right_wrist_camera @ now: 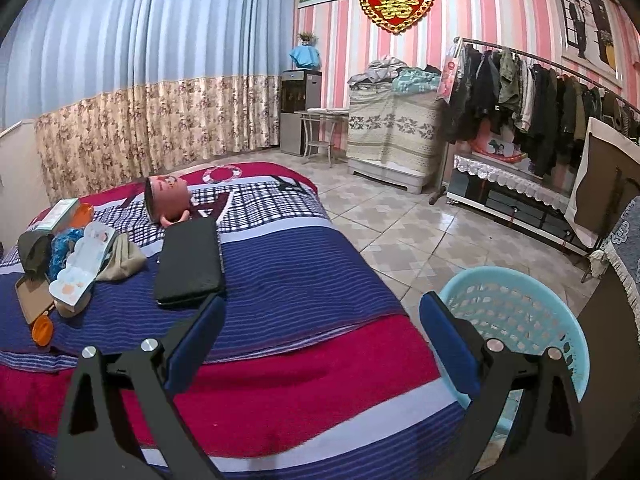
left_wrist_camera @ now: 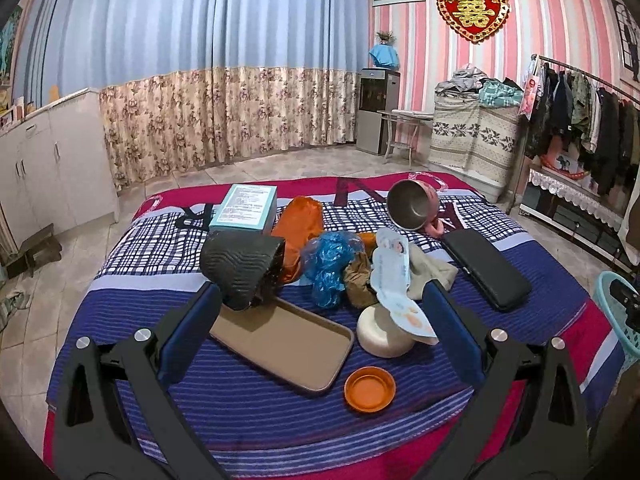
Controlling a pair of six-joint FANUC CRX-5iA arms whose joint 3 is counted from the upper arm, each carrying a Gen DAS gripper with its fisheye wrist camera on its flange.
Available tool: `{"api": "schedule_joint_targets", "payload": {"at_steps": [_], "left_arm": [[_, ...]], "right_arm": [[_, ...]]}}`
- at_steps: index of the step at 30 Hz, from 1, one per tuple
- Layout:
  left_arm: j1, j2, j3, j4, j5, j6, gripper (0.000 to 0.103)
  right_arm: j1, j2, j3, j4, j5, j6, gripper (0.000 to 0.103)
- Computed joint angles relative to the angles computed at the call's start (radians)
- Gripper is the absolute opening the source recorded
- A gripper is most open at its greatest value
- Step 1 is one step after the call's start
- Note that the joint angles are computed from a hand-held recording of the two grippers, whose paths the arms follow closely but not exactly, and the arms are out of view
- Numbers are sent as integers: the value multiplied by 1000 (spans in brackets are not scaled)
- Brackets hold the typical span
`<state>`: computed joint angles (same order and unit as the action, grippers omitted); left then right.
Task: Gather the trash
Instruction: 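Move both tools back over the cluttered bed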
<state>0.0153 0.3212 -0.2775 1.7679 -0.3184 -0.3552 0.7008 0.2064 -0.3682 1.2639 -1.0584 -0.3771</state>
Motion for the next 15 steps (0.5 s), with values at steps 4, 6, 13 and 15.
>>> {"api": "schedule_joint_targets", "payload": {"at_steps": [4, 6, 13, 15], "left_arm": [[18, 14, 8, -54, -3, 46, 97], [28, 21, 12, -89, -5, 77, 97], [68, 56, 44, -289, -18, 253, 97], [76, 65, 54, -334, -22, 288, 97]], "right_arm": [[5, 23, 18, -7, 11, 18, 96], [5, 31, 26, -12, 21, 31, 96], [0, 62, 51, -10, 55, 57, 96], [-2, 69, 55, -15, 66, 67, 96]]}}
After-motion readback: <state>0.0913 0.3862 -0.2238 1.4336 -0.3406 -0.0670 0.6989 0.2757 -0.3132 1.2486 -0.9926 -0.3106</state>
